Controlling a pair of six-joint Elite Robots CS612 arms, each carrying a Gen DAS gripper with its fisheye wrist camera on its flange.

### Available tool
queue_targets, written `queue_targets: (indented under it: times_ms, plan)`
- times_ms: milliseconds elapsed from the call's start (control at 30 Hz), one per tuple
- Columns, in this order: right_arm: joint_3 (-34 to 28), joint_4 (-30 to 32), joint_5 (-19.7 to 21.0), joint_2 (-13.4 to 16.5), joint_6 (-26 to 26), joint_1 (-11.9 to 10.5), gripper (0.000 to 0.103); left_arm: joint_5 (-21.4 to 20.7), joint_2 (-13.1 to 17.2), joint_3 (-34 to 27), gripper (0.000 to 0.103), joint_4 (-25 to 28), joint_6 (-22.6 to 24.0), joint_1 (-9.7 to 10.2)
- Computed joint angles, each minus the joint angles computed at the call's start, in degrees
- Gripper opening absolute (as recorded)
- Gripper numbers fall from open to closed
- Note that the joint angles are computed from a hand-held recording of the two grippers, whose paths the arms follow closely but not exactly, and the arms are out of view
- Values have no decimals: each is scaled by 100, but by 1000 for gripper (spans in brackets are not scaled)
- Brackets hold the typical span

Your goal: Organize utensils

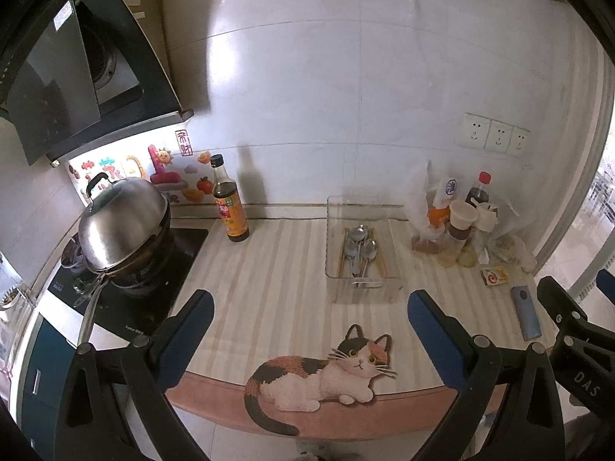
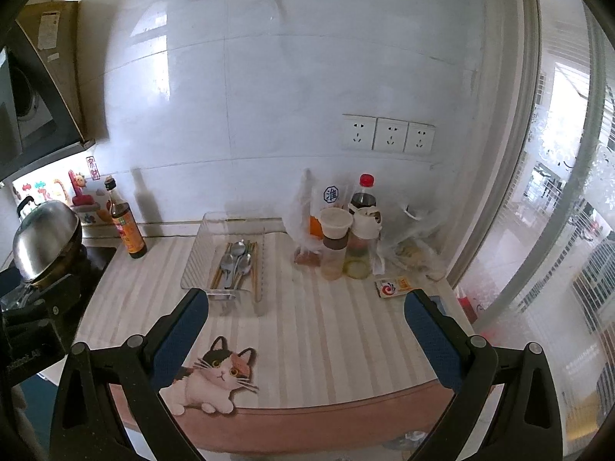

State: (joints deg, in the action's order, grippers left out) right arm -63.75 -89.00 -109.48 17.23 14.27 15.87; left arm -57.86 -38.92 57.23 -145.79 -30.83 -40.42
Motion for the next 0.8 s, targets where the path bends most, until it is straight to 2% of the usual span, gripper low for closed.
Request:
queue_targets:
  times_ms: [800]
  plan:
    - [549, -72, 254, -255, -110, -75, 103, -207, 211, -520, 103, 686, -169, 91]
